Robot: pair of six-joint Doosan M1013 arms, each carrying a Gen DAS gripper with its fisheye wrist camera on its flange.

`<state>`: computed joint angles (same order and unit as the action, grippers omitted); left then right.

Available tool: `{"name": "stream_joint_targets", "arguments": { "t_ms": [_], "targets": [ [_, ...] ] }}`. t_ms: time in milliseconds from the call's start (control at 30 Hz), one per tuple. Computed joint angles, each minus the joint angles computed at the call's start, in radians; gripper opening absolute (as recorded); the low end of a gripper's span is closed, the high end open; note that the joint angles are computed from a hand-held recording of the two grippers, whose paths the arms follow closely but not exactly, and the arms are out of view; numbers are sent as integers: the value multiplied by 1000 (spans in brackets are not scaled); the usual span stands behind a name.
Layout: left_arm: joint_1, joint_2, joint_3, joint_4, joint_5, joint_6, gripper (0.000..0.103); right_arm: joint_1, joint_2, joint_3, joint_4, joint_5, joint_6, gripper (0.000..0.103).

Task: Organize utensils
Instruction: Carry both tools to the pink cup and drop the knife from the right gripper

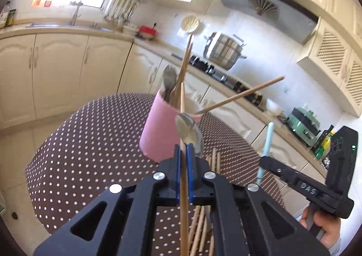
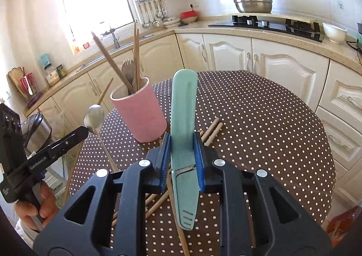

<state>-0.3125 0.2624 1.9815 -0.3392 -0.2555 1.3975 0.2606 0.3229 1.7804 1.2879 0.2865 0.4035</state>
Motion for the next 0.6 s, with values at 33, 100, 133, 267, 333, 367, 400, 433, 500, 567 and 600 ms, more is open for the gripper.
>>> {"name": "stream_joint_targets", "arguments": {
  "t_ms": [33,100,133,267,333,367,400,433,500,567,600],
  "targets": [
    [-4,-4,5,-14,-12,16,5,0,0,1,33,-1,-31,21],
    [-4,-15,17,-16,-25,7,5,-1,1,-4,51,2,-47,21],
    [-3,-16,26,26,-50,-45,5,-2,1,-6,67,5,-61,21],
    [1,-17,40,119,-139,-115,5,-2,-1,-12,134,14,-123,20],
    [5,-12,39,171,-182,-154,5,-1,-1,-18,149,15,-136,20],
    [7,-9,34,169,-187,-148,5,0,0,-22,163,14,-150,20],
    [8,-6,29,166,-188,-143,5,0,1,-28,152,19,-140,20],
    [11,-2,22,182,-190,-159,5,-1,2,-30,162,23,-149,20],
    [12,3,13,176,-200,-144,5,-1,4,-36,186,29,-169,20],
    [13,6,7,193,-218,-142,5,-3,7,-45,209,31,-190,20],
    [14,8,3,193,-226,-132,5,-4,8,-50,219,32,-198,20]
  ]
}}
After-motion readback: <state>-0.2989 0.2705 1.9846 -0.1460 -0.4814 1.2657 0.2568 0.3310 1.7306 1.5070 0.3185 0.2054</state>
